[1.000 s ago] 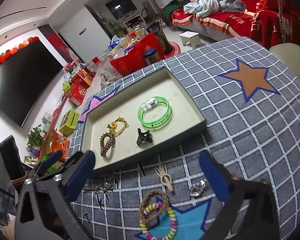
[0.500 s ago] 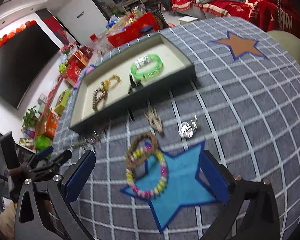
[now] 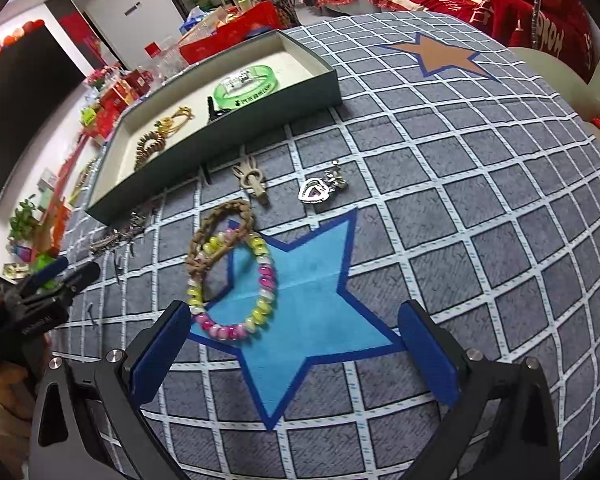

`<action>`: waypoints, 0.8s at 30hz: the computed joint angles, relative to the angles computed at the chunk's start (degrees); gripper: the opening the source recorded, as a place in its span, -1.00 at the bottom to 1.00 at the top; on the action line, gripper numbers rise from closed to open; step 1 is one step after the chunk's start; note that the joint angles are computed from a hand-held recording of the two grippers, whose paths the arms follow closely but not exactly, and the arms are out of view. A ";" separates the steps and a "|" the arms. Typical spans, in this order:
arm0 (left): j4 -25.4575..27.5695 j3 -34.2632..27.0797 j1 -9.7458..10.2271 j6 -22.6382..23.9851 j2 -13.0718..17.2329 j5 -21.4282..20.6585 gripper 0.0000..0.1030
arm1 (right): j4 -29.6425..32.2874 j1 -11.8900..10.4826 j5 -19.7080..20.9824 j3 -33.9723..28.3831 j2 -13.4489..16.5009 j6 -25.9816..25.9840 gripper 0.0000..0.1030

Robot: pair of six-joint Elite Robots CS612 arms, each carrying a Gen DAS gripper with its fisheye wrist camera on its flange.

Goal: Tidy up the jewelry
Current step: 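Withdraw both tools and move the left tool toward the silver hair clip, then grasp the silver hair clip with the left tool while the right tool grasps the bead bracelet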

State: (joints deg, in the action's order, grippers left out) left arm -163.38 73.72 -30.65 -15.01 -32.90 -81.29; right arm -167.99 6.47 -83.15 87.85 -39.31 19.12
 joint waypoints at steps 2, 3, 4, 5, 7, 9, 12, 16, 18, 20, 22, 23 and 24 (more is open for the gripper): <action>1.06 -0.94 0.09 0.66 0.42 -0.11 0.98 | 0.36 0.11 -0.57 -0.17 -0.02 -0.21 0.99; 1.16 -1.32 0.11 0.74 0.66 0.12 0.98 | 0.65 0.21 -0.82 -0.38 -0.02 -0.43 0.99; 1.25 -1.69 0.13 0.86 0.89 0.34 0.98 | 0.76 0.30 -0.90 -0.56 0.00 -0.70 0.97; 1.41 -2.06 0.18 1.05 1.10 0.34 0.94 | 0.89 0.40 -1.00 -0.81 0.05 -0.92 0.94; 2.00 -2.79 0.27 1.51 1.46 0.12 0.86 | 1.77 0.80 -1.91 -1.49 0.21 -1.92 0.80; 2.15 -3.26 0.30 1.95 1.73 0.05 0.86 | 3.10 1.17 -2.59 -2.48 0.58 -2.81 0.69; 2.13 -3.75 0.27 3.07 2.04 -0.35 0.86 | 5.31 2.26 -6.24 -4.02 1.08 -5.37 0.43; 1.47 -4.03 0.33 4.00 2.23 -2.14 0.66 | 7.14 3.64 -11.23 -5.45 1.67 -8.58 0.15; 1.67 -4.16 0.17 4.77 2.20 -1.98 0.53 | 7.00 3.85 -11.26 -5.47 1.60 -9.46 -0.04; 1.35 -3.90 0.09 5.26 2.06 -2.63 0.42 | 7.14 3.87 -10.96 -5.41 1.46 -9.80 -0.21; 0.89 -3.53 -0.11 6.01 1.91 -2.40 0.35 | 7.28 3.88 -10.79 -5.23 1.26 -10.18 -0.32; 0.53 -3.30 -0.11 6.27 1.82 -3.00 0.18 | 7.39 3.95 -10.83 -5.21 1.19 -10.22 -0.33; 0.26 -3.06 -0.14 6.45 1.71 -3.50 0.04 | 7.47 3.99 -10.82 -5.25 1.18 -10.28 -0.36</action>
